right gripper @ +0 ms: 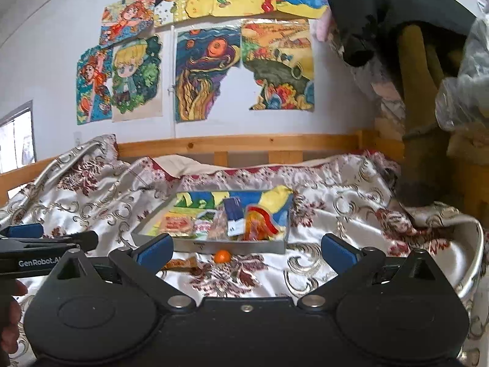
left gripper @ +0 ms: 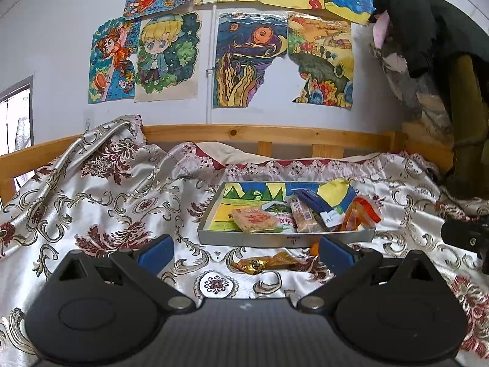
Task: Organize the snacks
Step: 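Open both grippers and lift both tools back from the tin box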
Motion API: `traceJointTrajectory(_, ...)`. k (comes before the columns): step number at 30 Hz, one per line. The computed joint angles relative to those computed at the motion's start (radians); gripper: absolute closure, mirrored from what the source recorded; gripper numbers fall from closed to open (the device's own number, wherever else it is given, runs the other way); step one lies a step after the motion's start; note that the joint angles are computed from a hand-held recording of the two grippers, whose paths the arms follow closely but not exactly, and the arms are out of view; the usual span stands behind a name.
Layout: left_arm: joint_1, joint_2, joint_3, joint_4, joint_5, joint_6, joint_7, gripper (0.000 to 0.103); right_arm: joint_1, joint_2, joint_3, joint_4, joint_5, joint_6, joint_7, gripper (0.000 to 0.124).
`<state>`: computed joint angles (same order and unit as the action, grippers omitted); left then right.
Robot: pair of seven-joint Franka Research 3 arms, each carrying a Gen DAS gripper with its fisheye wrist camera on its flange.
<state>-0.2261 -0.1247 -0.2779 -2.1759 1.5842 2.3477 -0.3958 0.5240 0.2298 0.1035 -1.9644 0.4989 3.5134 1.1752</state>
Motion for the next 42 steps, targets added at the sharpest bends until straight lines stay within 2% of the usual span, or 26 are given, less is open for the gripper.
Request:
traceJointTrajectory(3, -0.001, 0.005, 0.001, -0.005, -0.007, 0.005, 0.017, 0.0, 0.053, 0.009, -0.045, 0.008, 0.066, -0.019, -0.06, 0.022)
traceJointTrajectory(8, -0.001, 0.016, 0.006, -0.01, -0.047, 0.013, 0.052, 0.0, 0.06, 0.016, -0.047, 0.007, 0.081, -0.054, -0.076, 0.022)
traceJointTrajectory(14, 0.001, 0.02, 0.011, -0.016, -0.083, 0.016, 0.081, 0.0, 0.108, 0.027, -0.096, 0.016, 0.102, -0.095, -0.086, 0.022)
traceJointTrajectory(20, 0.009, 0.013, 0.015, -0.028, -0.09, 0.014, 0.073, 0.0, 0.267, 0.048, -0.273, 0.038, 0.169, -0.149, -0.088, 0.022)
traceJointTrajectory(24, 0.014, 0.015, 0.017, -0.03, -0.098, 0.012, 0.078, 0.0, 0.315, 0.057, -0.334, 0.038, 0.148, -0.163, -0.044, 0.022)
traceJointTrajectory(42, 0.014, 0.021, 0.016, -0.03, -0.11, 0.005, 0.097, 0.0, 0.327, 0.061, -0.372, 0.022, -0.005, -0.185, 0.109, 0.022)
